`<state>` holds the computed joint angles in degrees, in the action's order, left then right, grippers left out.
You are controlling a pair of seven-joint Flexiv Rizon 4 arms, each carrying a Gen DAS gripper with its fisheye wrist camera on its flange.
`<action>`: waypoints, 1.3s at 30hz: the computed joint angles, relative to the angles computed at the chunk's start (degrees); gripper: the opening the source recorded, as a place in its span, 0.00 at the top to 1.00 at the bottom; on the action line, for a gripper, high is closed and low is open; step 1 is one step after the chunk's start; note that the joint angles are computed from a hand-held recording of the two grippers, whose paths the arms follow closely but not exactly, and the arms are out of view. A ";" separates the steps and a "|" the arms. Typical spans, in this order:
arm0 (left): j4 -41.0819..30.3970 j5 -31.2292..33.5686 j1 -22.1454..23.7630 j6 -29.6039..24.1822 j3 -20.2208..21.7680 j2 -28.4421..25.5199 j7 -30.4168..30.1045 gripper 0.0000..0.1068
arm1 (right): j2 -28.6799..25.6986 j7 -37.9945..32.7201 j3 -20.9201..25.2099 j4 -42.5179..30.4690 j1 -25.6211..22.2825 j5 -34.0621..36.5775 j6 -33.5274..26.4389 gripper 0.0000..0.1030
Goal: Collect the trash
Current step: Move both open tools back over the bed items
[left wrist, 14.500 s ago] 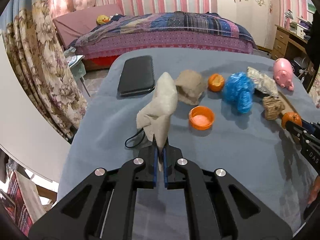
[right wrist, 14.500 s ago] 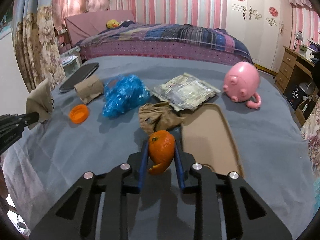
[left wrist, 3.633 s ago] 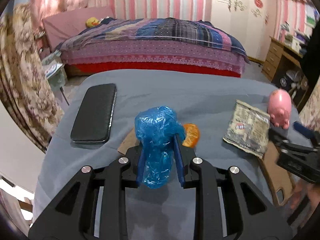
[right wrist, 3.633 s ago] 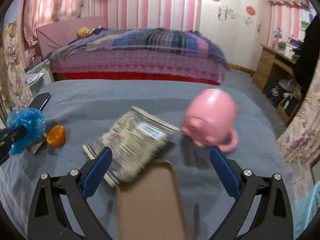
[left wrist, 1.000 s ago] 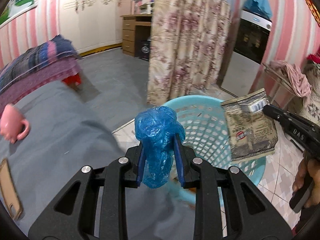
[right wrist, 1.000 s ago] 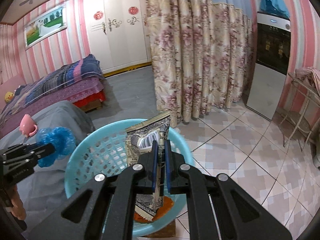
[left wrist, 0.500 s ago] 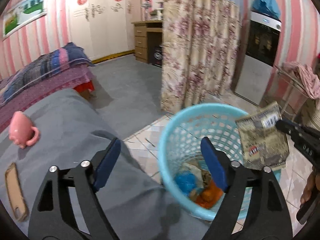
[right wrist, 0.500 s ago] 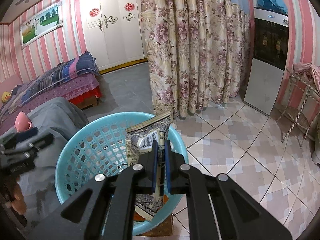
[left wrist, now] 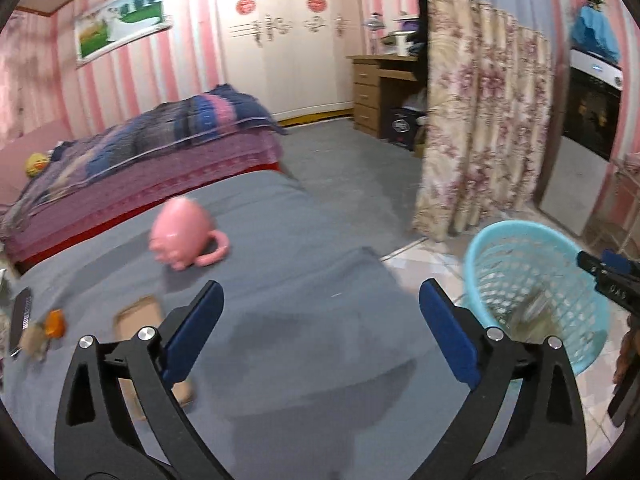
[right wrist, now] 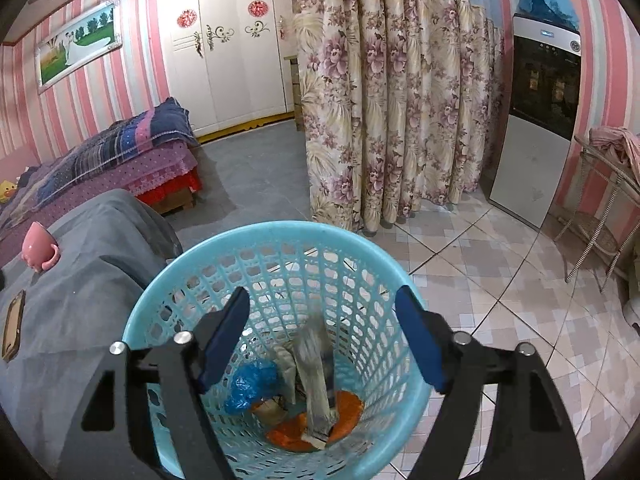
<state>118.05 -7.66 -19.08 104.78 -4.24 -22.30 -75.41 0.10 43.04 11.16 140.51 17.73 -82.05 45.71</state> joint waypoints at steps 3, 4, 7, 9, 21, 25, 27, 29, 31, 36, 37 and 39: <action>1.20 -0.20 1.44 0.04 0.70 1.08 -0.39 0.11 | -0.97 -0.63 0.52 -1.01 0.96 1.64 -1.16 0.23; 1.12 -0.59 1.34 -0.05 1.81 1.28 -0.45 0.10 | -1.49 -1.10 0.82 -1.75 1.59 2.04 -2.13 0.18; 1.17 -1.02 1.76 0.53 3.24 1.62 -0.44 0.10 | -2.67 -3.48 1.21 -3.84 3.25 2.70 -4.64 0.17; 1.20 -1.30 0.96 1.31 5.42 1.80 0.27 0.10 | -3.95 -5.59 1.51 -6.36 4.88 2.60 -7.16 0.17; 2.78 1.21 16.32 2.24 -1.17 3.52 0.01 0.09 | -17.22 -4.85 -2.38 -22.93 9.80 -10.99 0.75 0.11; 2.16 1.23 22.73 1.39 -2.75 3.10 -1.89 0.09 | -22.74 -7.35 -4.20 -30.26 12.01 -13.22 4.78 0.11; 1.39 0.94 24.04 0.79 -1.79 2.31 -2.14 0.09 | -25.87 -9.15 -5.16 -34.58 13.26 -14.03 7.08 0.11; 0.33 -0.21 24.10 0.13 1.11 0.99 -2.07 0.09 | -29.19 -11.58 -6.16 -39.09 14.93 -13.97 8.80 0.11; -0.69 -1.49 24.14 -0.65 3.84 -0.27 -1.94 0.09 | -31.17 -13.44 -7.22 -41.80 16.35 -13.39 10.03 0.11; -2.61 -3.98 27.79 -0.03 4.62 -3.44 -3.39 0.09 | -37.39 -19.23 -10.15 -50.52 20.45 -9.44 12.65 0.11; -2.72 -4.04 28.91 0.18 3.90 -3.91 -3.76 0.09 | -38.19 -19.86 -10.79 -51.68 21.10 -8.73 13.27 0.11; -3.89 -4.71 29.64 -0.12 3.94 -5.51 -4.40 0.09 | -40.67 -21.94 -11.90 -55.09 22.56 -6.63 14.63 0.11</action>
<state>114.16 -12.37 10.56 104.66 -0.30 -27.81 -79.81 -40.57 21.11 -0.74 85.43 40.29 -88.68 60.34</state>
